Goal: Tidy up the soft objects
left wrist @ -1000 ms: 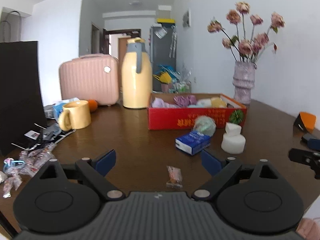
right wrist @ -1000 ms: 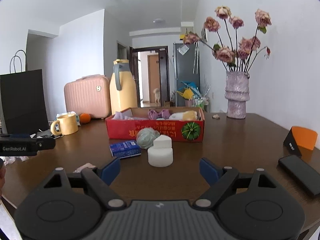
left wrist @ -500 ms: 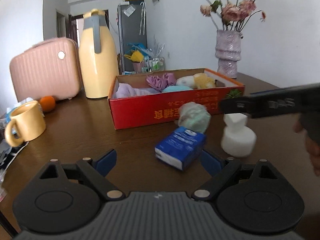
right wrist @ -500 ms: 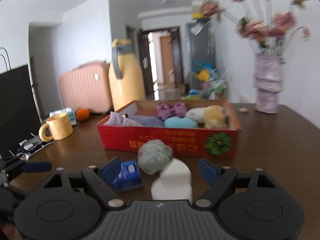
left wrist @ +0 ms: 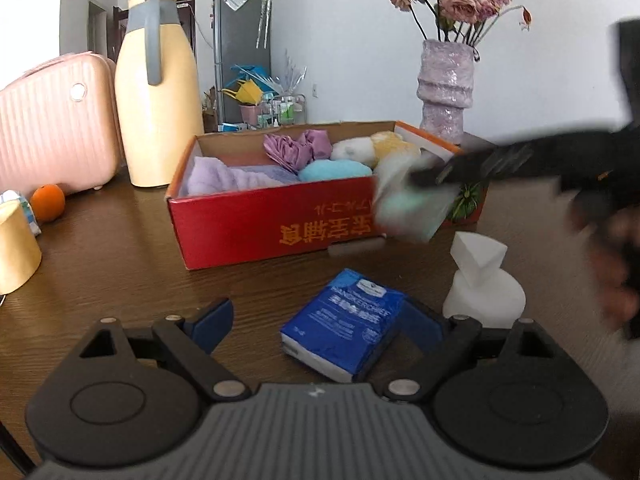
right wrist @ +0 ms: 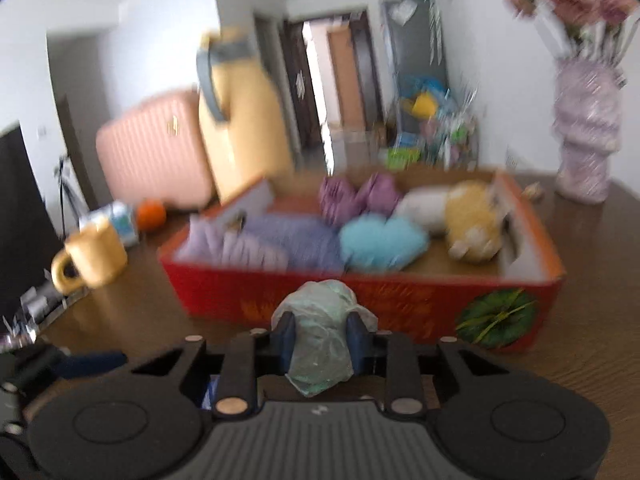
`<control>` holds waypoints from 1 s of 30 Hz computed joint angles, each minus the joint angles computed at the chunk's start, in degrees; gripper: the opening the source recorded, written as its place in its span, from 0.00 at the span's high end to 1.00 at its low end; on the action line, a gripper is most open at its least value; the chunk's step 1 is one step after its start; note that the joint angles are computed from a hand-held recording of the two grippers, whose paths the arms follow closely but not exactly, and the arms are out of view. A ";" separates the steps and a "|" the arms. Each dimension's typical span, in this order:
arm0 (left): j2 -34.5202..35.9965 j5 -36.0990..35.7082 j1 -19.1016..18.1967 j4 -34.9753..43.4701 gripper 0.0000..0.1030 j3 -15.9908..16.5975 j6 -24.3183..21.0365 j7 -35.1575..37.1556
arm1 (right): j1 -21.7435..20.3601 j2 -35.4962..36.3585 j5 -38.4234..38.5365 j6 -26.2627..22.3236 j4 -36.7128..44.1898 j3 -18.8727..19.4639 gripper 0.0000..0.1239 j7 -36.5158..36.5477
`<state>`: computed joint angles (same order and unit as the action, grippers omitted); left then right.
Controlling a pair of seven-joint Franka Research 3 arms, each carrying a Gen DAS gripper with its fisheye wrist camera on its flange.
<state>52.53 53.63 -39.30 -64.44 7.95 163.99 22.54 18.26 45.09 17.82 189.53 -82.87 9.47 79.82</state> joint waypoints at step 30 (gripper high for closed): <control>-6.01 -6.91 11.51 -9.49 0.57 -15.19 2.28 -15.35 | -17.29 -1.42 -30.62 -10.32 -4.10 20.08 0.77 12.35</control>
